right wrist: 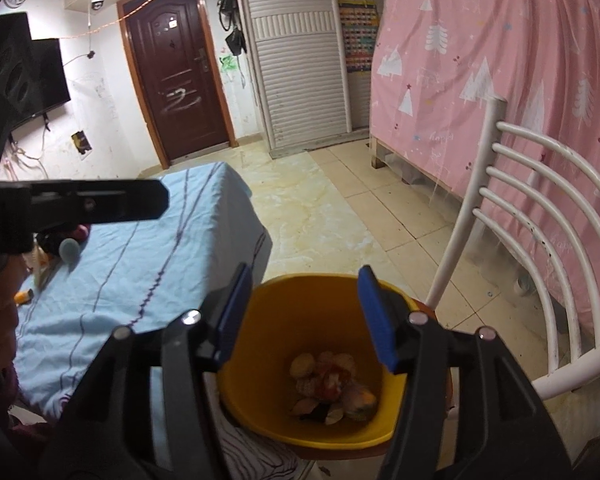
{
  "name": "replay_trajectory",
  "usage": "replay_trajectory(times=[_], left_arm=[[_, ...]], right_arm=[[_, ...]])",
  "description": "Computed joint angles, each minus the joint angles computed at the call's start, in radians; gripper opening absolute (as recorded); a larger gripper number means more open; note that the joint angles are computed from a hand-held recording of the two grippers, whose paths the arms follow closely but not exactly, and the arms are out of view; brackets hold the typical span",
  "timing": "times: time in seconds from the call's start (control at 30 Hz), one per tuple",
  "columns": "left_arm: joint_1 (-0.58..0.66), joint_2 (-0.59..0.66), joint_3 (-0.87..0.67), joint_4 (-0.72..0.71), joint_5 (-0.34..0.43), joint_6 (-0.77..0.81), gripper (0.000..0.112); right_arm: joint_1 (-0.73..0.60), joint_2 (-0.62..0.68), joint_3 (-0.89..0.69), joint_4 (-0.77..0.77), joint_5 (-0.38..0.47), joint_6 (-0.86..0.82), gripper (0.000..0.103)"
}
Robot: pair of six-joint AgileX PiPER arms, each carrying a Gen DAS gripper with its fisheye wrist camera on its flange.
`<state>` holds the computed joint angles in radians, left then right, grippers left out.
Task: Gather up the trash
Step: 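Drop the snack bag into the yellow bucket with the left tool while the right tool drops the sock bundle, then move both open tools back over the clutter on the bed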
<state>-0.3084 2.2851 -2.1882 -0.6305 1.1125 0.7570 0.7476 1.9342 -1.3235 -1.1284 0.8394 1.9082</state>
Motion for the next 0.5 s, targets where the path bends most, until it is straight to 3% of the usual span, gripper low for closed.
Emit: replay_trajectory(times=[0.23, 0.5], left_arm=[[0.084, -0.06, 0.063, -0.059, -0.009, 0.06, 0.063], [0.201, -0.075, 0.039, -0.113, 0.025, 0.087, 0.064]], right_arm=[[0.014, 0.081, -0.169, 0.066, 0.016, -0.147, 0.053], [0.031, 0.24, -0.485, 0.185, 0.058, -0.407, 0.053]])
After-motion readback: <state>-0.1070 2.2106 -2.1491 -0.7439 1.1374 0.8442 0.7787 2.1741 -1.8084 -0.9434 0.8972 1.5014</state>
